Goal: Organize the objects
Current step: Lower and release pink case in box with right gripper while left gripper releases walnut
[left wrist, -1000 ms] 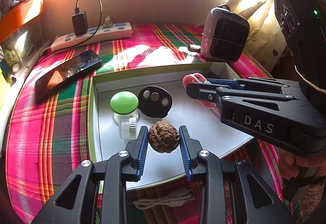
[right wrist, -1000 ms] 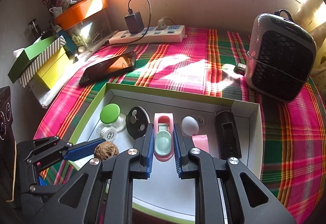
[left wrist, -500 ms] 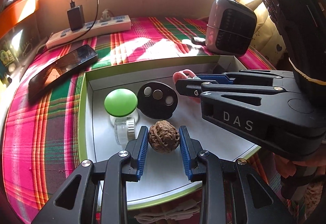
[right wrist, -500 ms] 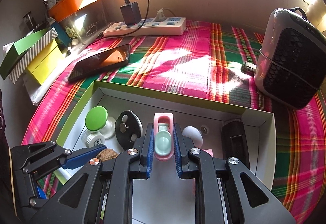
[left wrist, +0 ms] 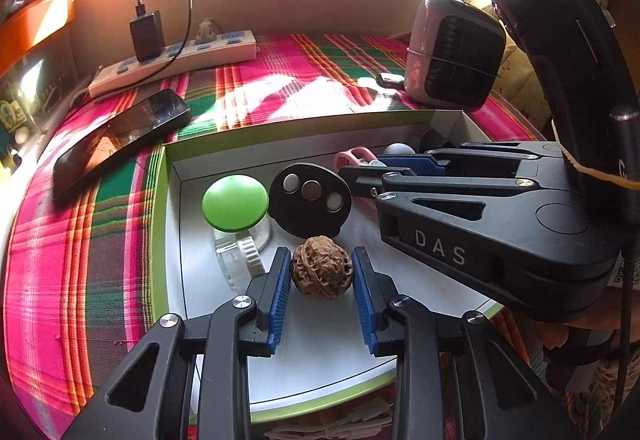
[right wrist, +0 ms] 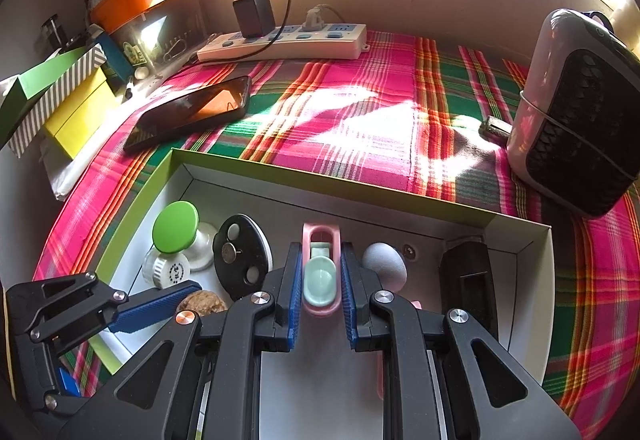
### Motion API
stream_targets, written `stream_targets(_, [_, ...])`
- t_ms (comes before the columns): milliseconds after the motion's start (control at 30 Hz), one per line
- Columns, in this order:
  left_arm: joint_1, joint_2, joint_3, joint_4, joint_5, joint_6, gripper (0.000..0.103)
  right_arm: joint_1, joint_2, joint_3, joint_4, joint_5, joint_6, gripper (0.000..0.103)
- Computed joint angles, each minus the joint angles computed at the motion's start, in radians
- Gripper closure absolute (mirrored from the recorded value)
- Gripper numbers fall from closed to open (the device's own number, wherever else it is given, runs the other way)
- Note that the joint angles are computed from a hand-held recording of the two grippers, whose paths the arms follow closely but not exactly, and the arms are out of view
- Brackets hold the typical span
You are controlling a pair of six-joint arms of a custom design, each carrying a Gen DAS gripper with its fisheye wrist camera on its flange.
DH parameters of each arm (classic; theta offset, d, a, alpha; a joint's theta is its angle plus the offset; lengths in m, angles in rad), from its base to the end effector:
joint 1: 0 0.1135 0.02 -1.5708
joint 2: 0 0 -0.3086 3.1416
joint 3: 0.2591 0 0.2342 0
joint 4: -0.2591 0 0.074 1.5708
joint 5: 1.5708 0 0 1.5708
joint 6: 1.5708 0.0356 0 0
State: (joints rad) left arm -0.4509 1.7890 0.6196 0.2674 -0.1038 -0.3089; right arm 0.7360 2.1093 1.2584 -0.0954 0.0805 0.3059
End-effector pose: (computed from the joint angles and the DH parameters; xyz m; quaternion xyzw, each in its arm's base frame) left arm 0.2701 -0.1267 0.1440 0.0499 0.9422 -0.0760 0.3226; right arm 0.3256 0.2910 0.1590 -0.1908 0.9316 0.1196 0.2853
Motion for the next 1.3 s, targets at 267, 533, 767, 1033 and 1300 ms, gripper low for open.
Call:
stream_targets(267, [0.000,-0.001,-0.001,-0.001,-0.001,0.002,0.074,-0.003,0.001,0.001,0.002,-0.004,-0.004,0.084])
stream_targets(533, [0.000,0.001,0.000,0.001,-0.002,0.004,0.074,0.000,-0.003,-0.003,-0.001,-0.002,-0.001,0.084])
stream_targets(767, [0.000,0.000,-0.001,-0.001,-0.002,0.004,0.074,-0.003,-0.013,-0.026,0.024,-0.017,0.018,0.074])
stream_targets(1033, [-0.003,-0.008,-0.004,-0.010,-0.003,0.001,0.073,-0.003,-0.025,-0.039,0.033,-0.022,0.034,0.067])
stream_targets(1300, [-0.011,-0.026,-0.016,-0.013,-0.015,-0.003,0.070,0.004,-0.063,-0.075,0.055,-0.014,0.051,0.067])
